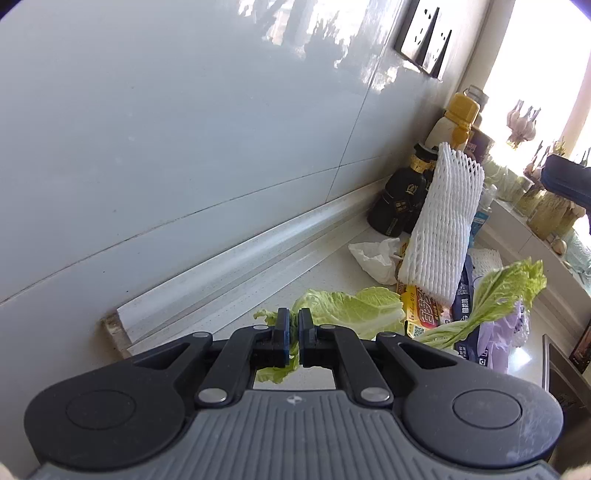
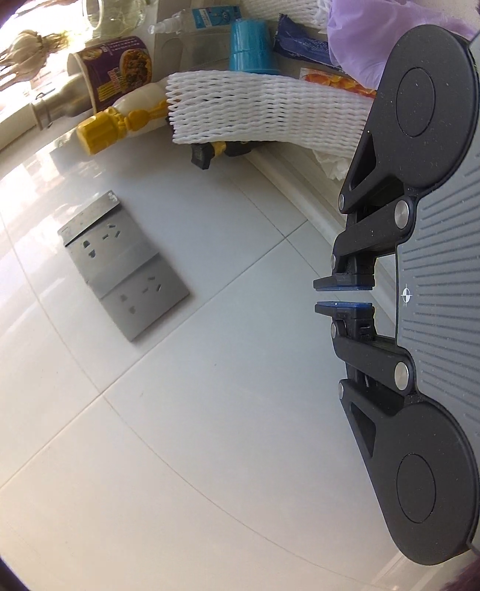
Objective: Collect trash
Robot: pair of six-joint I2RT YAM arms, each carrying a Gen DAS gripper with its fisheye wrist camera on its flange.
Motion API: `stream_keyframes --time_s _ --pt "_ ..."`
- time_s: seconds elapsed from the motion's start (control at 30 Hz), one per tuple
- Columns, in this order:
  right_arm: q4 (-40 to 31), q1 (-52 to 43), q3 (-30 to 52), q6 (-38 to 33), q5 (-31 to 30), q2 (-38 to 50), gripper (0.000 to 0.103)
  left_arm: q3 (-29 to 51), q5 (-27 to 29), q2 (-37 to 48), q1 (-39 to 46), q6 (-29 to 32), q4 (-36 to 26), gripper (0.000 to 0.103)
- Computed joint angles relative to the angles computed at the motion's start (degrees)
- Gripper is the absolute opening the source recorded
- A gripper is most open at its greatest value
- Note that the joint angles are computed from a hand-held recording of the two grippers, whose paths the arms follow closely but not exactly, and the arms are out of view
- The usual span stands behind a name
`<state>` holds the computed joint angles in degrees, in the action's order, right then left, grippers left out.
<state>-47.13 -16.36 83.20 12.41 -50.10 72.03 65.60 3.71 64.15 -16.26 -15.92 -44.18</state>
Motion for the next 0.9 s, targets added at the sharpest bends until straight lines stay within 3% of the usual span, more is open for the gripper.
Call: stream_keyframes --time_s 0.1,0.23,0.3,0.33,0.77,0.9 --pt "-2.25 1.25 1.21 -2.09 3.42 -0.44 0.004 -0.11 -0.02 -1.44 0.79 -0.23 -1.61 0.004" --pt "-6.4 2.2 1.25 -6.39 8.86 -0.58 0.022 -1.43 0.37 -3.82 1.69 -0.66 -3.02 0.004" --pt "-6.86 2.03 -0.61 -7.82 10.53 -0.94 0.056 -2.55 0.81 -5.15 2.24 -1.09 -3.53 0.004" --pt "-6.57 1.93 -1.73 -8.03 11.28 -1.21 0.061 -3.16 1.03 -5.62 2.39 -1.48 -3.59 0.004" --pt "-8.91 -13.36 -13.51 -19.19 14.76 -3.05 0.063 -9.48 3.06 -8.3 1.57 -5.3 -2.22 0.004" --pt "-7.31 -11.83 -14.99 -19.39 17.18 -2.21 0.063 -10.23 2.97 -7.14 0.12 -6.76 -1.08 0.004"
